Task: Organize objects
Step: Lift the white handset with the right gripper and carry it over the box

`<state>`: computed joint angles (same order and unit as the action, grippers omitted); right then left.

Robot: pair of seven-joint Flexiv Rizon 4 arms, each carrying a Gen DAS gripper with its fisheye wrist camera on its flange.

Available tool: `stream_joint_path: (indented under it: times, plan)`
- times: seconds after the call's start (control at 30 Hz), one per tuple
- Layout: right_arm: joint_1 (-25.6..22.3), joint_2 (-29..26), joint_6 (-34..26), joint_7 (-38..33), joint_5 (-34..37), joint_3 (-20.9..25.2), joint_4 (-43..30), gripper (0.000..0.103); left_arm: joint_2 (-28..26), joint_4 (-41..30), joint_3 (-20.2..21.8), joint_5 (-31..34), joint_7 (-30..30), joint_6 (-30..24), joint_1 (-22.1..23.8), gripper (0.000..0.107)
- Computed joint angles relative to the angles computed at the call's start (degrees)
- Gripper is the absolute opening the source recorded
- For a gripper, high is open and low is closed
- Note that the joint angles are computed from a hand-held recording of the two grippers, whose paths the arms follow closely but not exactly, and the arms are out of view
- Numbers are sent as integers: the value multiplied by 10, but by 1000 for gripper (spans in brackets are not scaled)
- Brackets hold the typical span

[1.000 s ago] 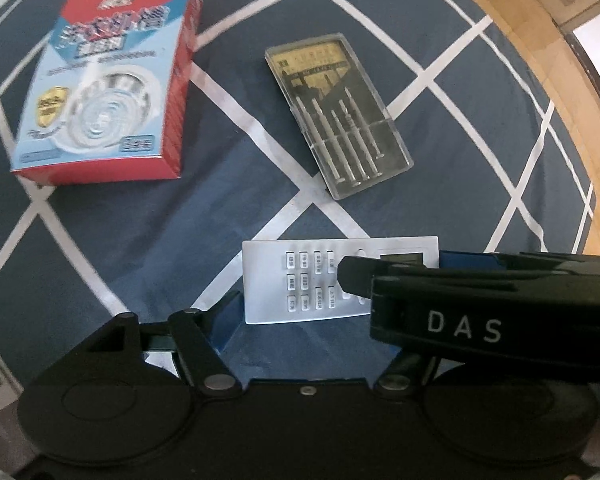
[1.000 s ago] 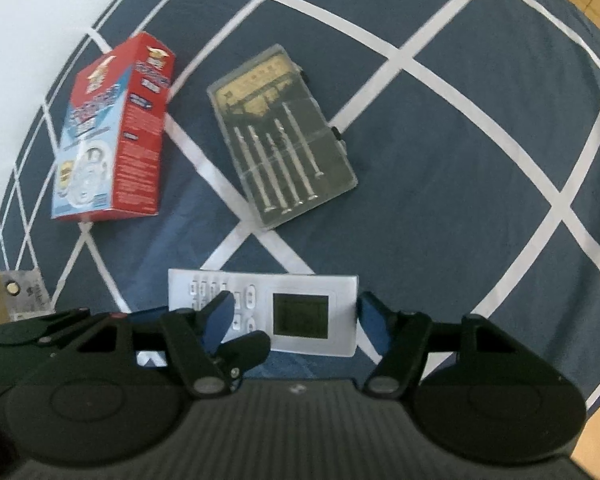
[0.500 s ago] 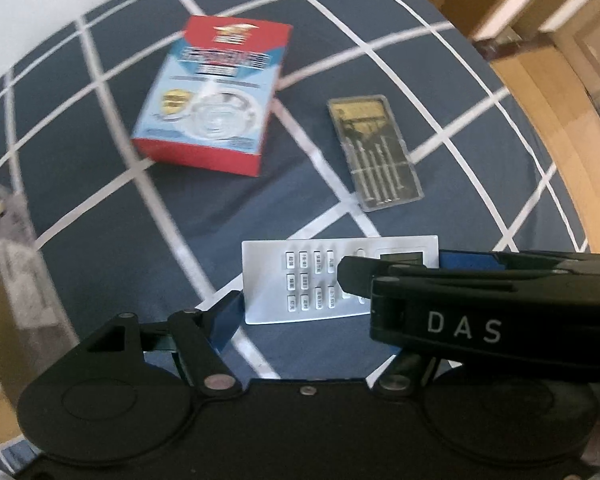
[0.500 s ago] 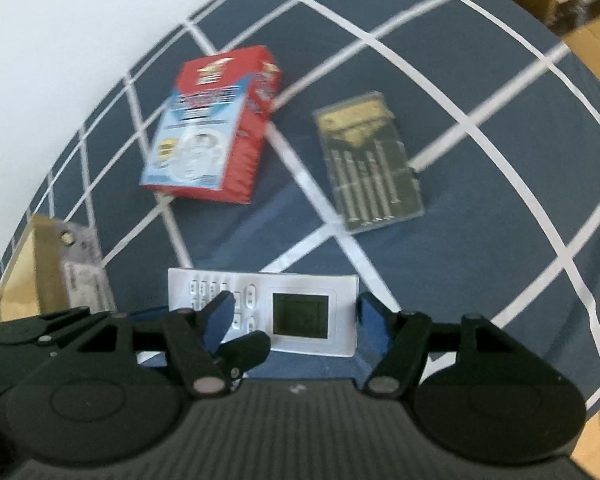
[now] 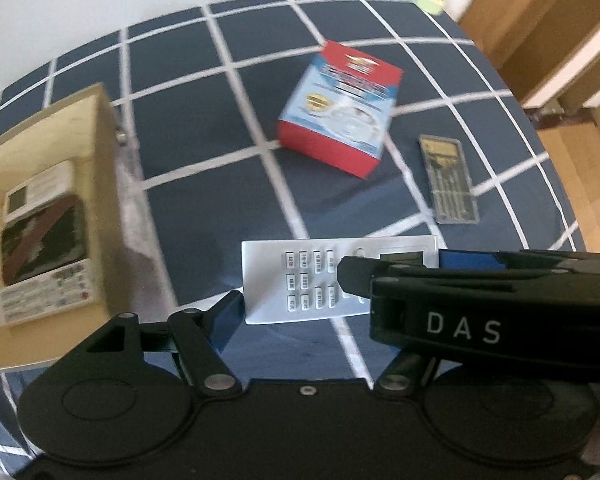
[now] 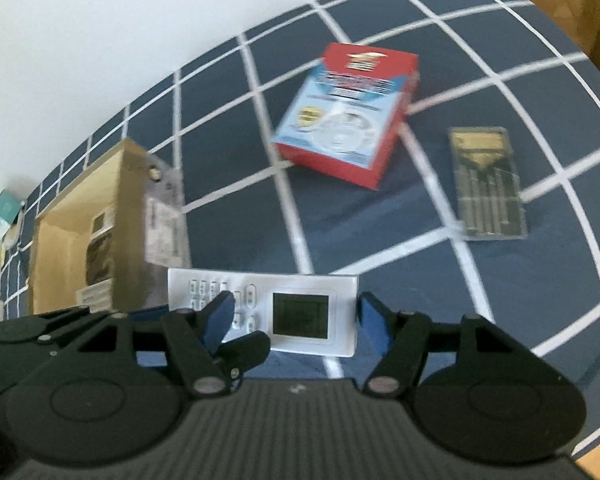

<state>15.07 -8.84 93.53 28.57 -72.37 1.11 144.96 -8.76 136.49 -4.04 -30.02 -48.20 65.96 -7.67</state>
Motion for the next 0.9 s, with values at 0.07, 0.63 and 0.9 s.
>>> stream_joint_path:
  times: [0.07,0.63,0.9]
  plan:
    - [13,-8,-29,-53,80,35,-19,67,5,-1,7,-7,15,-6,12,69]
    - [152,-169,-177,-290,364,92,-298,67,-29,-75,72,-29,113,-75,148,69]
    - [181,-250,-225,-398,464,116,-419,67,-73,-121,88,10,94,-106,196,69]
